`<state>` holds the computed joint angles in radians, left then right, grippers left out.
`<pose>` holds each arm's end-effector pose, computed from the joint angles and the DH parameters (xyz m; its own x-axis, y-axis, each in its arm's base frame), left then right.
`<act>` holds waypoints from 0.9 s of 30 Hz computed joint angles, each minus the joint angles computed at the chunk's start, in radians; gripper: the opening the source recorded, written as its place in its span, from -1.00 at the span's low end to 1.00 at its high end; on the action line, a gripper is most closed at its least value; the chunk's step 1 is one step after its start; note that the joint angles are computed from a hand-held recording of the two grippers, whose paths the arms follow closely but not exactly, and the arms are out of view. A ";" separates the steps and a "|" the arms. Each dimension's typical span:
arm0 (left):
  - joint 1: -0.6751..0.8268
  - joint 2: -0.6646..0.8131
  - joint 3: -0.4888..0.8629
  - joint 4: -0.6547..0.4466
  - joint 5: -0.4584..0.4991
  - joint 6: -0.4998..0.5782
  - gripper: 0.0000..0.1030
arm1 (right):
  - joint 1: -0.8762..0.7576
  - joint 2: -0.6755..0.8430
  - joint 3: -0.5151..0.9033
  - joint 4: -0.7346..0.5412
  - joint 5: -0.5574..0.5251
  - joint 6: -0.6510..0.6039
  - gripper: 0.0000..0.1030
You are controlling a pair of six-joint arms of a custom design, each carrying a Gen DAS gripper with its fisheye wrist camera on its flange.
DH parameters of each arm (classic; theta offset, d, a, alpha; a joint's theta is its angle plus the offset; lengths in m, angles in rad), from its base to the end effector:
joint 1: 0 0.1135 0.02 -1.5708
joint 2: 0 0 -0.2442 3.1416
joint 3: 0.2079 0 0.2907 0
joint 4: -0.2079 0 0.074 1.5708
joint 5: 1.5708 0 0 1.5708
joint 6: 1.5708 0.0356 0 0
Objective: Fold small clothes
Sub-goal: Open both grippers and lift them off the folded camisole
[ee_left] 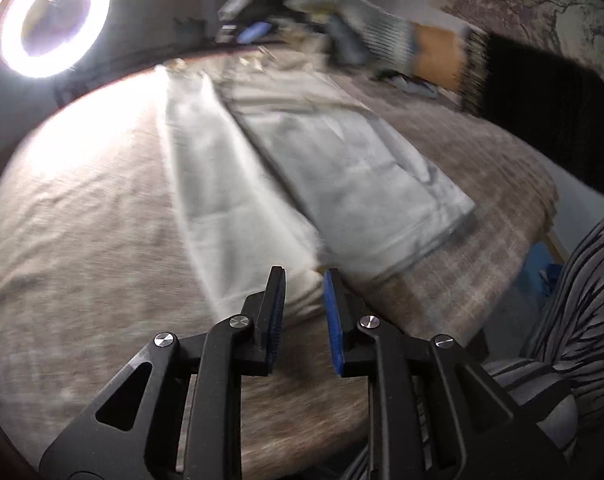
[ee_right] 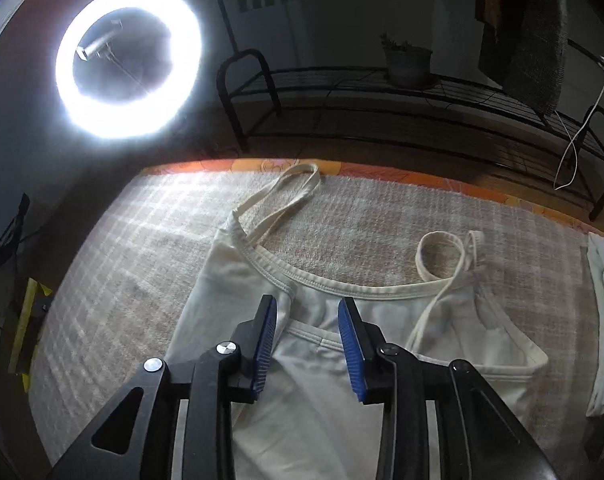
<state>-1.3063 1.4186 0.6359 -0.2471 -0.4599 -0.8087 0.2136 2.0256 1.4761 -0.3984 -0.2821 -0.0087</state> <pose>0.0888 -0.2676 0.1061 -0.7372 0.2422 -0.6308 0.3938 0.9126 -0.1098 0.4516 0.1081 0.1476 -0.7906 -0.1800 -0.5853 -0.3692 0.9027 0.2210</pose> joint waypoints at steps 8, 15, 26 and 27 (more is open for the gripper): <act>-0.008 -0.246 -0.022 -0.203 -0.220 -0.026 -0.64 | -0.115 -0.444 -0.362 0.033 -0.070 0.030 -0.15; 0.034 -0.339 0.095 -0.350 -0.309 0.066 -0.64 | -0.229 -0.886 -0.596 -0.077 -0.095 -0.007 0.09; -0.006 -0.146 0.348 -0.285 -0.301 0.154 -0.64 | -0.521 -1.320 -0.706 -0.376 -0.293 -0.177 0.71; -0.008 -0.109 0.357 -0.256 -0.286 0.152 -0.64 | -0.579 -1.332 -0.709 -0.408 -0.352 -0.205 0.71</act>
<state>-1.3145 1.3098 0.9927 -0.5030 -0.7464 -0.6571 -0.3654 0.6937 0.7670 -0.8065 -0.6343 -0.2138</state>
